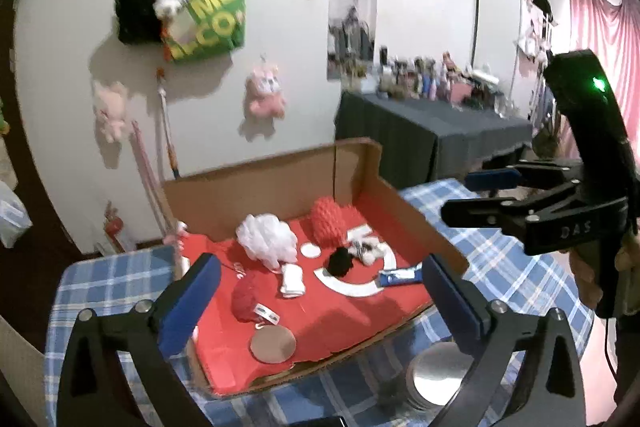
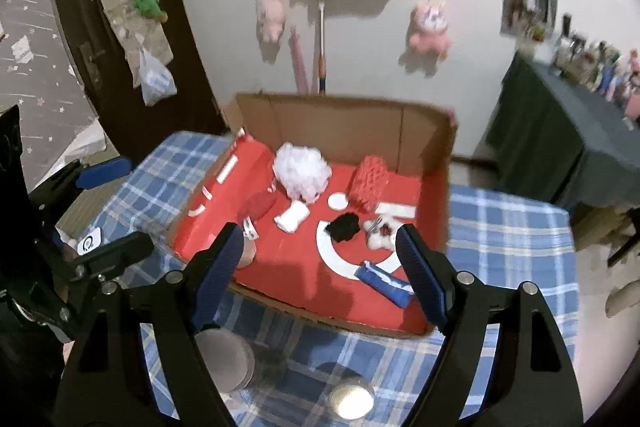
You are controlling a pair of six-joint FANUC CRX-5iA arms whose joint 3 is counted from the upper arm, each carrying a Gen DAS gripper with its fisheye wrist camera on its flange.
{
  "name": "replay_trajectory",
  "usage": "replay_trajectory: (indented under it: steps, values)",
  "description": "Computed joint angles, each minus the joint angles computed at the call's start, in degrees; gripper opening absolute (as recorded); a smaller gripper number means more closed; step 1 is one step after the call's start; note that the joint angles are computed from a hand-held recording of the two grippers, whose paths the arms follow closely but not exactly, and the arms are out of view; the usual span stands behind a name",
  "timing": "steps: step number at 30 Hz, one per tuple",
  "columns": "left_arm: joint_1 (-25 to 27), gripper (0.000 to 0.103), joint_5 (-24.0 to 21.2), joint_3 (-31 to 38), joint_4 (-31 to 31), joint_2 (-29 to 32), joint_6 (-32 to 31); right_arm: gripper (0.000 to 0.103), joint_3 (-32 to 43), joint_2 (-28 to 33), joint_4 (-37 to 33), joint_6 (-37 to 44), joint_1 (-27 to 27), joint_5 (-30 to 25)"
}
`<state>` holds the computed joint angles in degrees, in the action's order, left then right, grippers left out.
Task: Organize soft objects
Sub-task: 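Withdraw both tools from the box back over the table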
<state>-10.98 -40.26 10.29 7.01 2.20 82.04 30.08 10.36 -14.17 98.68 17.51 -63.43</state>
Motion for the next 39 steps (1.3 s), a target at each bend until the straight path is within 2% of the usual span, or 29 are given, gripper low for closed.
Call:
replay_trajectory:
  steps: [2,5,10,14,17,18,20,26,28,32,34,36,39]
  values:
    - [-0.83,0.103,1.58,-1.70,-2.25,-2.46,1.51,0.080,-4.56,-4.17,0.08,0.27,0.23,3.75]
    - [-2.60,0.103,4.10,-4.17,-7.20,-6.21,5.32,0.089,-11.73,-10.22,1.69,0.28,1.33,9.98]
    - [-4.07,0.103,8.35,-10.24,-8.88,-12.26,8.55,0.089,-24.53,-20.28,8.24,-2.60,4.96,21.06]
    - [-7.06,0.103,9.06,-12.37,-17.70,-16.15,17.09,0.095,-34.24,-27.60,14.34,-8.57,7.99,28.26]
    - [-7.34,0.103,10.40,-15.28,-16.12,-18.61,16.73,0.095,-39.68,-31.86,17.41,-11.48,9.76,31.72]
    - [-8.18,0.103,9.73,-15.27,-18.20,-19.30,19.11,0.095,-41.53,-33.06,19.92,-13.55,10.63,32.76]
    - [-10.37,0.103,9.13,-15.51,-23.16,-20.97,23.44,0.096,-46.00,-35.83,26.42,-19.05,12.57,35.27]
    - [-16.07,0.103,7.52,-17.81,-33.00,-25.02,33.99,0.099,-60.43,-43.88,48.57,-41.05,15.78,41.76]
    - [-19.50,0.103,5.31,-17.83,-39.84,-25.67,41.34,0.099,-64.70,-46.07,55.65,-48.03,15.98,43.10]
    - [-23.54,0.103,3.33,-19.83,-46.63,-27.12,50.42,0.100,-73.82,-50.29,74.41,-66.83,13.04,47.59]
    - [-28.13,0.103,0.00,-20.07,-54.76,-27.13,58.65,0.101,-76.88,-51.67,80.92,-73.62,11.43,49.06]
    - [-30.81,0.103,-2.02,-20.46,-59.30,-26.88,63.11,0.103,-78.67,-52.20,84.48,-77.34,10.21,49.89]
    - [-31.43,0.103,-2.27,-21.82,-60.40,-26.68,65.70,0.103,-81.02,-52.45,88.84,-82.77,8.91,50.69]
